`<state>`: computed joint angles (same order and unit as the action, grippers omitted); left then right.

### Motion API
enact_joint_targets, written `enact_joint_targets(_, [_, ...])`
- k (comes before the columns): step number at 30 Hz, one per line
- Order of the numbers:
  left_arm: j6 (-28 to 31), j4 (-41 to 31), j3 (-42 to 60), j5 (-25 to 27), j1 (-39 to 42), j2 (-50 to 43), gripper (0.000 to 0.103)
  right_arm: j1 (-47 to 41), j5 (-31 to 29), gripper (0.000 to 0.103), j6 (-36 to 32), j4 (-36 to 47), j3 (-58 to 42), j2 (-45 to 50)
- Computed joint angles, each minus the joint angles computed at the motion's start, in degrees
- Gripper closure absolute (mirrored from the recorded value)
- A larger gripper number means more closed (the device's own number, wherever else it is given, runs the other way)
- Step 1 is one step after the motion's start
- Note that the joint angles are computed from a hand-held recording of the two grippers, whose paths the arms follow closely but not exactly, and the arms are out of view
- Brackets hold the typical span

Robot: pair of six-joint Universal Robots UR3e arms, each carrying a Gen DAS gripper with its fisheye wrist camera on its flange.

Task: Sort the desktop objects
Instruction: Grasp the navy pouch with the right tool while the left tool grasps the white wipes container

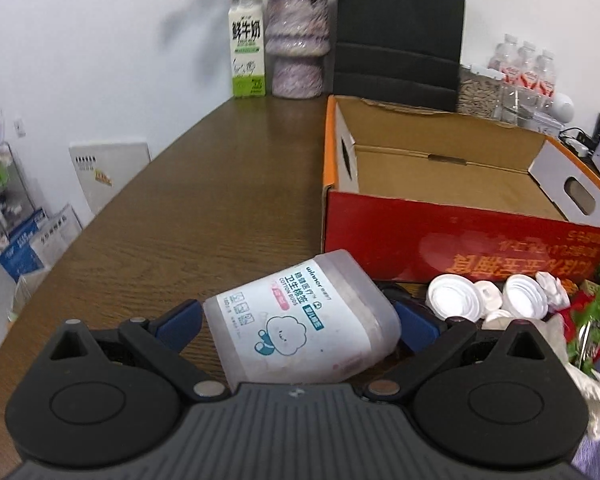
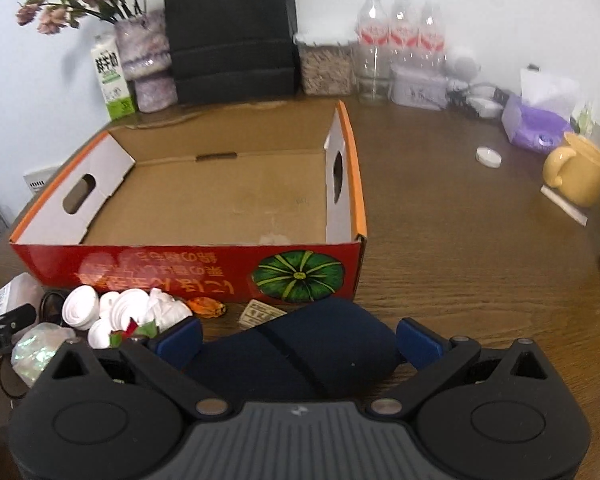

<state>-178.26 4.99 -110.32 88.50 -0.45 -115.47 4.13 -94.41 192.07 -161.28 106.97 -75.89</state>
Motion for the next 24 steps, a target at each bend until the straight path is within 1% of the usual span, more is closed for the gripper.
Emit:
enact_joint_targets(4, [-1.0, -1.44, 0.12, -2.16, 1.28, 0.21, 0.001, -1.17, 1.65, 0.0, -0.48, 1.94, -0.06, -0.19])
enact_joint_targets(9, [-0.47, -0.4, -0.99, -4.17, 2.34, 0.48, 0.002, -2.42, 3.11, 0.0, -1.45, 6.62, -1.3, -1.3])
enact_joint_targets(12, [-0.59, 0.72, -1.11, -5.2, 2.76, -0.01, 0.002, -2.58, 3.25, 0.0, -1.01, 7.9, -2.28, -0.95])
enact_joint_targets(13, [-0.77, 1.1, -1.32, -5.6, 2.94, -0.01, 0.007, -2.46, 2.98, 0.0, -0.7, 7.89, -2.58, -0.55])
enact_joint_targets(15, [-1.03, 1.22, -1.32, -6.15, 3.1, 0.06, 0.01, -2.47, 3.11, 0.0, 0.0, 7.14, -2.79, 0.32])
enact_joint_targets(17, [-0.88, 1.7, -1.8, -6.74, 3.43, 0.22, 0.011, -2.52, 3.35, 0.005, -0.82, 5.46, -2.43, 0.96])
enact_joint_targets(19, [-0.54, 2.22, -2.5, -7.04, 3.57, 0.52, 0.011, -2.64, 3.31, 0.012, -1.22, 4.6, -2.1, 0.78])
enact_joint_targets(20, [-0.43, 2.31, -2.75, -7.17, 3.64, 0.7, 0.012, -2.85, 3.46, 0.012, -0.92, 5.16, -2.17, 0.33])
enact_joint_targets(21, [-0.32, 2.3, -2.88, -7.37, 3.76, 0.8, 0.012, -2.98, 3.38, 0.011, -0.65, 6.11, -2.32, -0.33])
enact_joint_targets(22, [-0.29, 2.28, -2.96, -7.61, 3.93, 0.87, 0.012, -2.71, 2.73, 0.005, -0.53, 7.11, -2.71, -0.76])
enact_joint_targets(24, [-0.13, 2.13, -2.89, -7.76, 4.1, 0.86, 0.012, -1.79, 0.66, 0.002, -0.1, 9.94, -4.05, -1.36])
